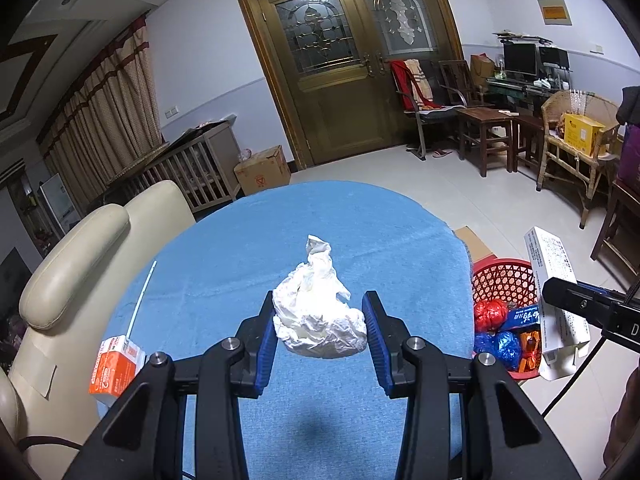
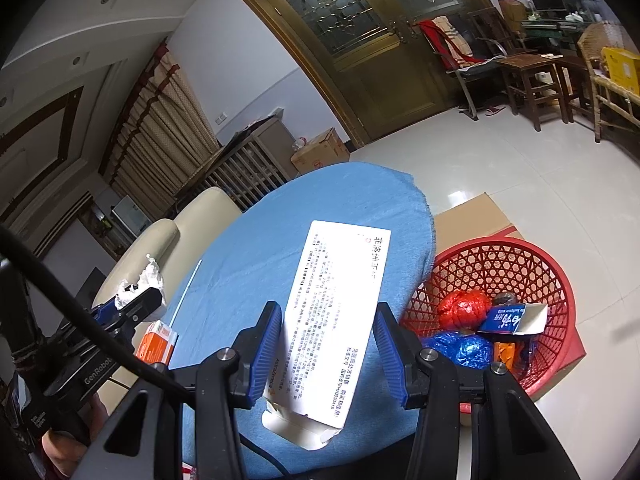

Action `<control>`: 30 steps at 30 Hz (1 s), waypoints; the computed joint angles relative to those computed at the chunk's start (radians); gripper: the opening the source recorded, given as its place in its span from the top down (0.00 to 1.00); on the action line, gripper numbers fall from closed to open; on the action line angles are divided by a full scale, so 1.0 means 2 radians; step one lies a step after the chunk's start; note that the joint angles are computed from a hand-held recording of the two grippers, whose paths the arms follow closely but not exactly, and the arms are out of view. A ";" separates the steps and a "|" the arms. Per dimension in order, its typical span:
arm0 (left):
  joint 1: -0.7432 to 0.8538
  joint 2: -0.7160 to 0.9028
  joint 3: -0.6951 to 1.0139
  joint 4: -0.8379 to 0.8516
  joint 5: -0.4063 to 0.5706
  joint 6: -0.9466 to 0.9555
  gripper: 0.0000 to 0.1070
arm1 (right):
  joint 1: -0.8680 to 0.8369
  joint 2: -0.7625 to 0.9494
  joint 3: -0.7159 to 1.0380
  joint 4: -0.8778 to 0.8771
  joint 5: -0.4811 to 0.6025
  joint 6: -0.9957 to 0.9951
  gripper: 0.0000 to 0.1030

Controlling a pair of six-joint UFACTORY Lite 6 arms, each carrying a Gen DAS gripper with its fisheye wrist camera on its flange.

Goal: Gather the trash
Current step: 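Carry the white tissue and white medicine box toward the red basket with both tools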

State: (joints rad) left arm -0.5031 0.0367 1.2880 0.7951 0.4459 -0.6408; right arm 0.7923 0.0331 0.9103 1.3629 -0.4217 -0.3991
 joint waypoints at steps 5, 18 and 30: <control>-0.007 0.008 0.004 0.004 0.005 -0.004 0.60 | 0.002 -0.008 -0.005 0.010 -0.002 -0.005 0.51; -0.014 0.023 0.011 0.002 0.010 0.002 0.60 | -0.005 -0.015 -0.020 -0.004 0.005 0.019 0.51; -0.017 0.028 0.014 0.002 0.013 0.006 0.60 | -0.007 -0.018 -0.027 -0.019 0.009 0.038 0.51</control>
State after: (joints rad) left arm -0.5380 0.0926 1.3167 0.7990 0.4710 -0.6292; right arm 0.7784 -0.0026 0.8560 1.3259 -0.4045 -0.3231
